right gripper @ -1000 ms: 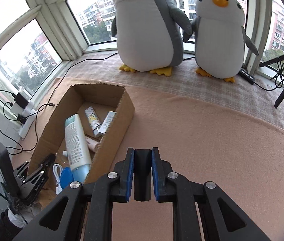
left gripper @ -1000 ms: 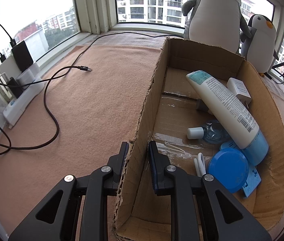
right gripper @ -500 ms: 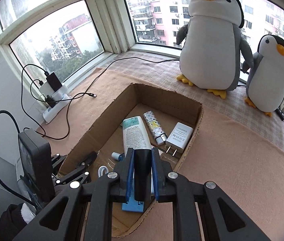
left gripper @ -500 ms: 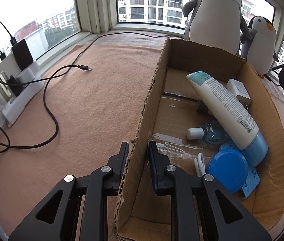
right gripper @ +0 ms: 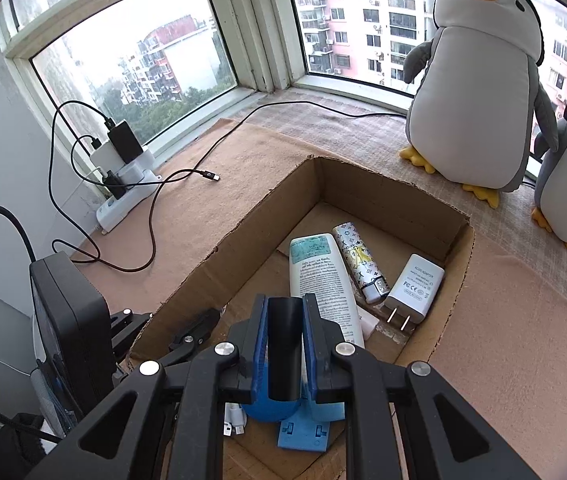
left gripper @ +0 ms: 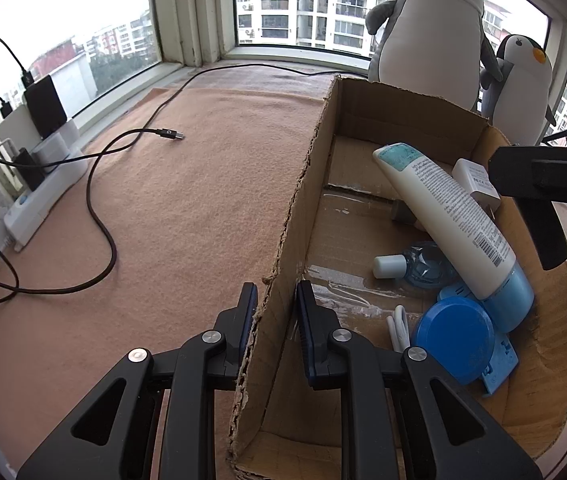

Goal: Organize rigid objects
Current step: 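Carry the black cylinder into the box and open the right gripper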

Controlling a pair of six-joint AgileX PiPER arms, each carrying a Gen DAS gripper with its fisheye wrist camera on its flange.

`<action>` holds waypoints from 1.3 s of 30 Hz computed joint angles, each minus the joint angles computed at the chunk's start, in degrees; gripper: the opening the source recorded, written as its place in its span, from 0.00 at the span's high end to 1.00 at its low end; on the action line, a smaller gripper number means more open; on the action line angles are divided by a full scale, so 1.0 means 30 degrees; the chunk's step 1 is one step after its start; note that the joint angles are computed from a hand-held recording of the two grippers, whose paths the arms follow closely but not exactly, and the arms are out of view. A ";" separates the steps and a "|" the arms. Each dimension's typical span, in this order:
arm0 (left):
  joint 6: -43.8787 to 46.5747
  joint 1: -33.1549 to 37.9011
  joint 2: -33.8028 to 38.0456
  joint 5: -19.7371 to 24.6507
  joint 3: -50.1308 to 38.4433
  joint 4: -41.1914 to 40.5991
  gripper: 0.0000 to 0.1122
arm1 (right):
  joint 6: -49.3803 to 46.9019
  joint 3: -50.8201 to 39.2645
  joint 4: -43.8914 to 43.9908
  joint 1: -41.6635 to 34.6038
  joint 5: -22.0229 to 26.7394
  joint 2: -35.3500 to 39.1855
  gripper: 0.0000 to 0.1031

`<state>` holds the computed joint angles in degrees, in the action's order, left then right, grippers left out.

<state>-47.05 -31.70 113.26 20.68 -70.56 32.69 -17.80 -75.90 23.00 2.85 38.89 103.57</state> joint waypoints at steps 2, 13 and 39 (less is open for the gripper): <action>0.0022 0.0013 -0.0007 -0.0020 0.0015 -0.0015 0.85 | -0.0072 0.0001 0.0122 -0.0016 -0.0097 0.0103 0.86; 0.0031 0.0014 -0.0007 -0.0019 0.0012 -0.0017 0.85 | -0.0069 -0.0241 -0.0068 0.0106 -0.0077 0.0405 0.86; 0.0150 0.0083 -0.0059 -0.0022 0.0066 -0.0082 0.85 | 0.0908 0.0602 -0.1433 -0.0163 -0.0569 -0.0556 0.60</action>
<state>-46.60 -31.45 113.08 20.61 -70.36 32.45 -15.07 -74.10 18.70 2.36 37.18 101.90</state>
